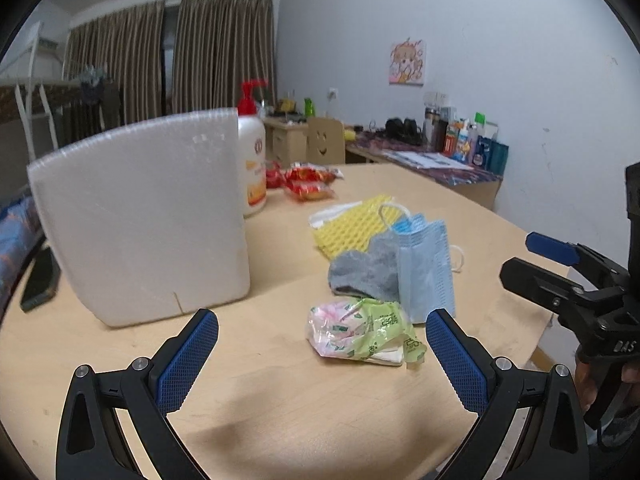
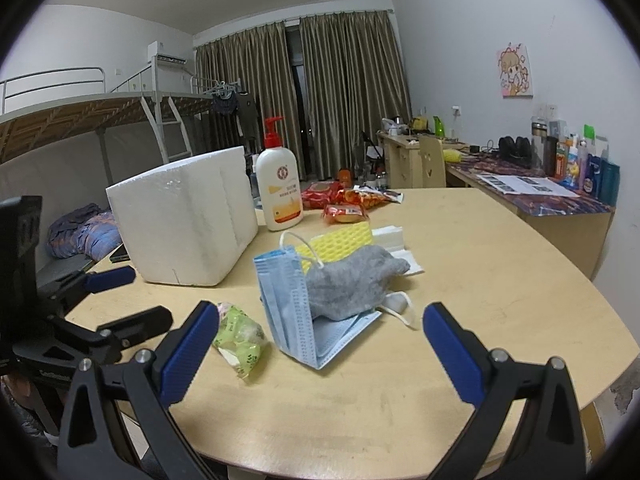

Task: Organize soft objects
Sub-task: 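Close the left gripper on the tissue pack while the right approaches the mask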

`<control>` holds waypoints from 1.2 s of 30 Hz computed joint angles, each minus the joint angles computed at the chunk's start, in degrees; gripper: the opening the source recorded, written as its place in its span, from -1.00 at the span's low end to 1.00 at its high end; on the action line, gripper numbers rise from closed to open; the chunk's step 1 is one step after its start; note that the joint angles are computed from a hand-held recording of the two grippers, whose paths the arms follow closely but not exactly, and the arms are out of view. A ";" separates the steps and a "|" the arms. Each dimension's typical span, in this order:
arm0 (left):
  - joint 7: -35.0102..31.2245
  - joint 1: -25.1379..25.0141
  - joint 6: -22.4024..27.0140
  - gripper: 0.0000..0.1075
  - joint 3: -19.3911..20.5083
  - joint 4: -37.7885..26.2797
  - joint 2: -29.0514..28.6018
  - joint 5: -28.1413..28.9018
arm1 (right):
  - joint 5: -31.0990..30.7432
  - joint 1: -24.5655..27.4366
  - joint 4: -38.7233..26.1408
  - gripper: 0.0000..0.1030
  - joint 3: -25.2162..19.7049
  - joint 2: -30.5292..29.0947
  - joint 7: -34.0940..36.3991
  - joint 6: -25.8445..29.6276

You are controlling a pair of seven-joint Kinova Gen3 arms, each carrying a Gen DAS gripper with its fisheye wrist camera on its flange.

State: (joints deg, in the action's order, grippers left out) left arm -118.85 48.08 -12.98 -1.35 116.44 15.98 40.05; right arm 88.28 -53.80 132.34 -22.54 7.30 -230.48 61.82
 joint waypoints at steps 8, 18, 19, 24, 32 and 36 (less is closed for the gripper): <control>6.67 -6.00 8.01 0.92 3.26 -5.26 3.32 -8.49 | 1.10 1.68 -0.45 1.00 0.99 0.76 1.22 -2.28; 11.81 -10.08 18.27 0.65 6.06 -12.05 6.74 -17.71 | 1.70 3.55 -0.94 1.00 1.76 0.93 1.78 -4.51; 11.99 -10.83 19.13 0.59 6.76 -12.52 7.01 -18.28 | 1.83 3.73 -0.98 1.00 1.84 0.97 1.87 -4.73; 14.21 -13.72 22.16 0.52 9.91 -14.20 7.95 -21.89 | 2.54 4.50 -1.06 1.00 2.10 1.12 2.11 -5.79; 18.48 -15.17 23.45 0.19 12.39 -15.46 9.02 -28.14 | 2.88 5.37 -1.24 1.00 2.37 1.40 2.50 -6.92; 20.35 -17.58 23.90 0.13 15.16 -15.86 9.52 -30.35 | 2.95 5.50 -1.18 1.00 2.40 1.44 2.47 -7.04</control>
State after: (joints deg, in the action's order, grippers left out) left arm -98.50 30.50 10.91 13.81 100.58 25.49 9.70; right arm 91.23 -48.30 131.16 -20.14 8.74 -228.01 54.78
